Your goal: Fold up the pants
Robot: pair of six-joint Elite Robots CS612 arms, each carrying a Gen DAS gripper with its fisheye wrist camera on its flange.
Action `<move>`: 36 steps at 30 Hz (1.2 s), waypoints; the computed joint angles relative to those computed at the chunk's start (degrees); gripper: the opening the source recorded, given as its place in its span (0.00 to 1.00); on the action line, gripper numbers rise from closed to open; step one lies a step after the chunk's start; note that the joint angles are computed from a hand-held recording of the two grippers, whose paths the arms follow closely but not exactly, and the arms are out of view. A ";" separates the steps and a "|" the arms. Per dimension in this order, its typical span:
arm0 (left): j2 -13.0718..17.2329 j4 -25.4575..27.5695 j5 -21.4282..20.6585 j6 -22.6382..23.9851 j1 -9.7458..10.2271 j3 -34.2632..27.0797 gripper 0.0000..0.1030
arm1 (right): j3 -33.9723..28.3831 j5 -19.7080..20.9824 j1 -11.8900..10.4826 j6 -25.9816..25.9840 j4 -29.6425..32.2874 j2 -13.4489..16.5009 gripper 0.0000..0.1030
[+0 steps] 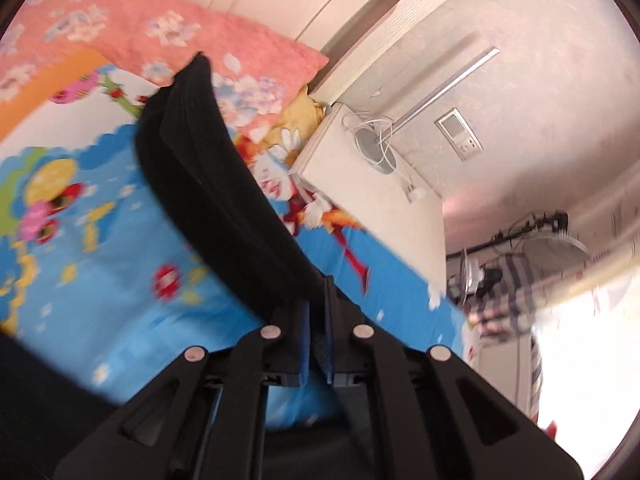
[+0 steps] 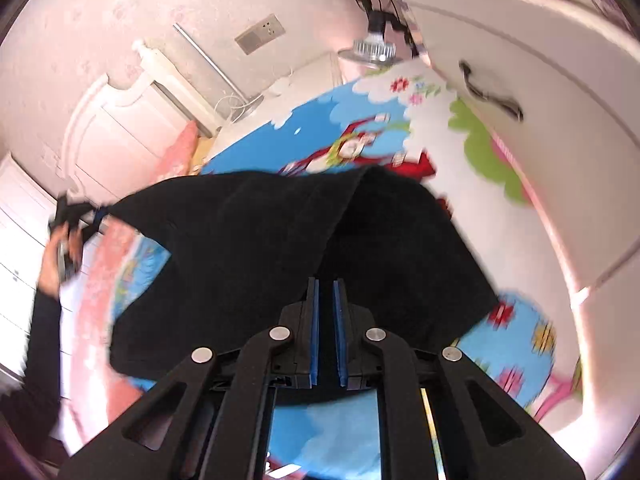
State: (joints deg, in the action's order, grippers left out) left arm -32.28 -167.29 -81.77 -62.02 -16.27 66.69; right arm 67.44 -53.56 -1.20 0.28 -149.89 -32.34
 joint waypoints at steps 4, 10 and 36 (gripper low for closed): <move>-3.21 -6.87 0.25 -2.52 -1.41 10.73 0.05 | 0.69 3.29 1.09 2.10 6.86 0.33 0.11; -1.10 -12.98 -2.31 -7.49 -1.52 13.92 0.05 | -2.21 0.66 2.97 10.01 7.88 2.55 0.12; 0.17 -16.26 -2.90 -5.66 -0.76 12.37 0.06 | -1.98 7.33 2.49 34.05 -3.95 5.11 0.87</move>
State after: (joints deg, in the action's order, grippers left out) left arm -32.11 -183.55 -84.67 -67.68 -17.02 79.06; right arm 65.45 -46.23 1.29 34.34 -153.84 -27.23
